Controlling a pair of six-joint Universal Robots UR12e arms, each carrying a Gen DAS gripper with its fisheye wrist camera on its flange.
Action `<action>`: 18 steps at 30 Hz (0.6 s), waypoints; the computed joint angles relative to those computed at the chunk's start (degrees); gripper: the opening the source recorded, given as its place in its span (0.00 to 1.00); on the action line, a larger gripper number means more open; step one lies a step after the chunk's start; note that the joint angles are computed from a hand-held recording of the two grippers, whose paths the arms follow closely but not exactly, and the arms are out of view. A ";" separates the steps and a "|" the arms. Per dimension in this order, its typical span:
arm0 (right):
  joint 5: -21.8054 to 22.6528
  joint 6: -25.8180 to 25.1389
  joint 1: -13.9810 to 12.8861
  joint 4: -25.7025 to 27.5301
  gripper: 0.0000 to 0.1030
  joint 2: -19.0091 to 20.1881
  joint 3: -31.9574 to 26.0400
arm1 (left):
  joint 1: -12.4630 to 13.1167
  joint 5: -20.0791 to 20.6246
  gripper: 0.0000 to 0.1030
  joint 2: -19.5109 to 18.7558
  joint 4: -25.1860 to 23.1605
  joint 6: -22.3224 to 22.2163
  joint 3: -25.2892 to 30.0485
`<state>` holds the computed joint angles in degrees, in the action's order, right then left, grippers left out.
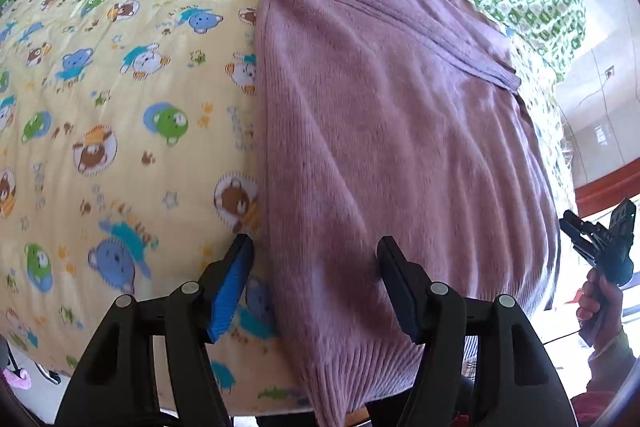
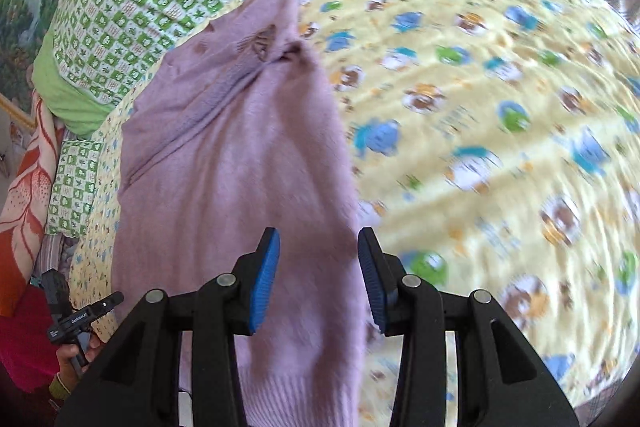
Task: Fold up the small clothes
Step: 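Move both tools to the ribbed hem of the folded sweater, then grasp the ribbed hem with both tools and lift it toward the collar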
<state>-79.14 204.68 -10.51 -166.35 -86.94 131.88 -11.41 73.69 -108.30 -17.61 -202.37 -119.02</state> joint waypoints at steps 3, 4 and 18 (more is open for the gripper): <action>-0.21 0.09 -0.13 0.33 0.41 -1.16 1.59 | 0.14 -1.13 0.64 0.53 -0.02 -0.64 -0.88; -0.05 0.14 -0.13 0.22 0.41 -1.32 1.92 | 0.14 -1.52 0.65 0.62 -0.16 -0.81 -1.03; 13.18 -1.95 -2.10 -3.33 0.41 -2.03 7.17 | -0.71 -5.56 0.32 0.60 1.28 -0.79 -2.77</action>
